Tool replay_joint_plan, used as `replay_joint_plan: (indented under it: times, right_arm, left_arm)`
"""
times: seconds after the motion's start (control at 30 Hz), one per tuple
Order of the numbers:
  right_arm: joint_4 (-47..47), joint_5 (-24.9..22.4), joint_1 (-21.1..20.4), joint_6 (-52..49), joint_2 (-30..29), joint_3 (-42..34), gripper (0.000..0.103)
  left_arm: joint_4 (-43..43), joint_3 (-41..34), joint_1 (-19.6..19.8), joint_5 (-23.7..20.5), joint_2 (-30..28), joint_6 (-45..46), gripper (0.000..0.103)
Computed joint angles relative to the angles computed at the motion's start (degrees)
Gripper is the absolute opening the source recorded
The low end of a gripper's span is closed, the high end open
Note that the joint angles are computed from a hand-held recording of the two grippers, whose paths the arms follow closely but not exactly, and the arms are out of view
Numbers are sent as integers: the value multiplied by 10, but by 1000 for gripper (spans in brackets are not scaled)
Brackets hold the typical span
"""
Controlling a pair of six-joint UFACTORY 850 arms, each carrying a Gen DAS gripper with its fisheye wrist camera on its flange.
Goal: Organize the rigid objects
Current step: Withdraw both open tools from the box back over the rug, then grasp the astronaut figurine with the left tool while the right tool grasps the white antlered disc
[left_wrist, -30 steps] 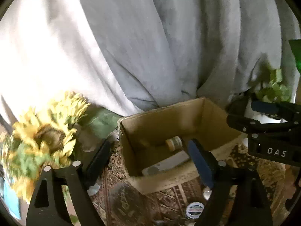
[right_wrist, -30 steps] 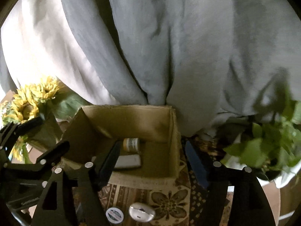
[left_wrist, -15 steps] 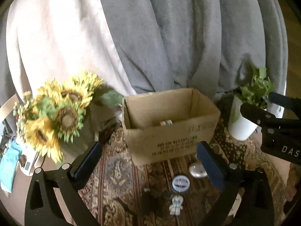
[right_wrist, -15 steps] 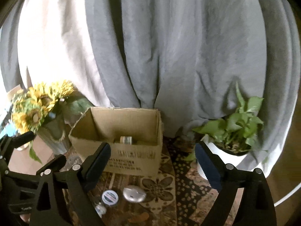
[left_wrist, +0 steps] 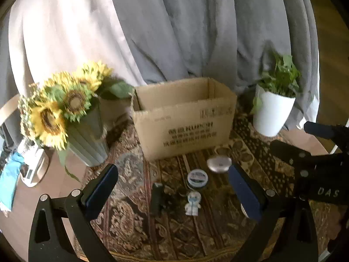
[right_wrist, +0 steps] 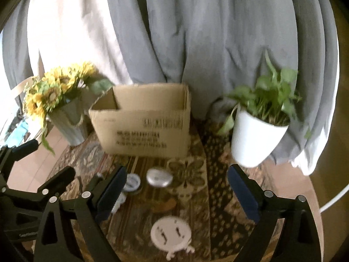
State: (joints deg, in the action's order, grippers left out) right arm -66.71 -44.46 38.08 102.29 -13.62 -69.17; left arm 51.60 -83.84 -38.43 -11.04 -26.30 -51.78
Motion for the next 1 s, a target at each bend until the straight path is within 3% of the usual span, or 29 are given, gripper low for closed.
replay_joint_plan:
  times: [0.1,0.37,0.6,0.8,1.0]
  right_arm:
    - [28,5,3,-13,-1,7,95]
    - [125,43,-7,-63,-10,21,95]
    - [200,74,-19,-107,-22,30,95]
    - [244,87,-26,-141,-33,34,95]
    - [276,119,-32,-171,-44,39,95]
  left_arm:
    - [-52,7,-1,0,-1,54,103]
    - [-91,18,-3,-11,-9,95,102]
    - [-271,4,0,-22,-33,273,97]
    - [-278,3,2,-18,-47,287,91]
    - [-192,6,1,3,-57,208,87]
